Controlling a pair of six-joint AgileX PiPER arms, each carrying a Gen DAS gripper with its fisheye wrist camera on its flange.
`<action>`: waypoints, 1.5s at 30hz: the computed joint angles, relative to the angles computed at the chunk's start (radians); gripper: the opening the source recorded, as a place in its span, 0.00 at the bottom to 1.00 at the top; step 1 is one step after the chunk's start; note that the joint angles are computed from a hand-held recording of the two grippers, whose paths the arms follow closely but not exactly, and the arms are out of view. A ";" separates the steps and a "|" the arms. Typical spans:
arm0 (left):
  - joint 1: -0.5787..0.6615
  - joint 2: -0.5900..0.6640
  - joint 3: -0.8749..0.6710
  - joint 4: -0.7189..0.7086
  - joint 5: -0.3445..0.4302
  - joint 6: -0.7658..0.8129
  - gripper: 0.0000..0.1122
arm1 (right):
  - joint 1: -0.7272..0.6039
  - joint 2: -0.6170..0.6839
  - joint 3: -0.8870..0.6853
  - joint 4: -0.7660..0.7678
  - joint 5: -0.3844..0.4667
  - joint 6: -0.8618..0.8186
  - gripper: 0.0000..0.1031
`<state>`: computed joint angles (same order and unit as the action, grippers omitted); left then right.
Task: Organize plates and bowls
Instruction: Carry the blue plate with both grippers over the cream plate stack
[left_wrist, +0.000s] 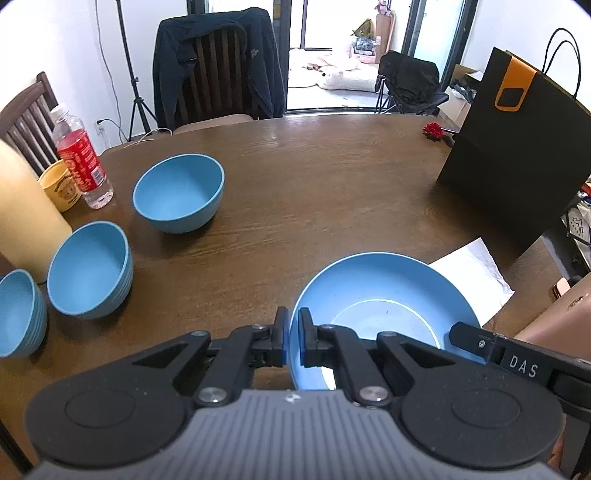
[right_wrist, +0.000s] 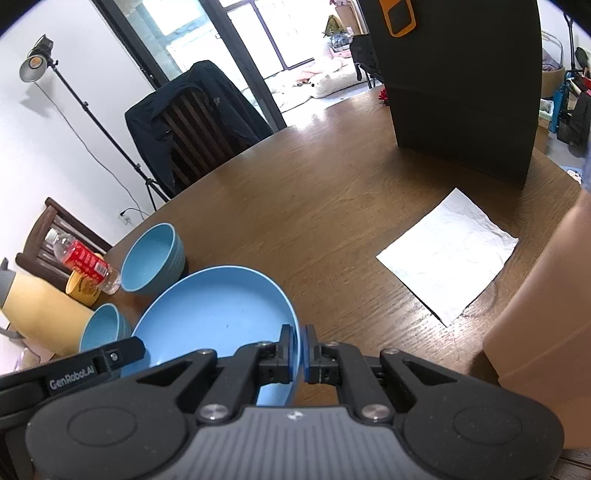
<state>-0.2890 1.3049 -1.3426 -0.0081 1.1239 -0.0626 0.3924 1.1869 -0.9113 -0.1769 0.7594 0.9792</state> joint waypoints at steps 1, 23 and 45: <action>-0.005 -0.010 0.008 0.005 0.002 -0.011 0.05 | 0.004 -0.010 0.005 -0.001 0.005 0.000 0.05; -0.032 -0.247 0.214 0.082 0.042 -0.154 0.06 | 0.198 -0.131 0.106 -0.070 0.043 0.144 0.05; 0.298 -0.405 0.387 -0.035 0.059 0.060 0.05 | 0.392 -0.027 0.152 -0.112 -0.075 0.282 0.05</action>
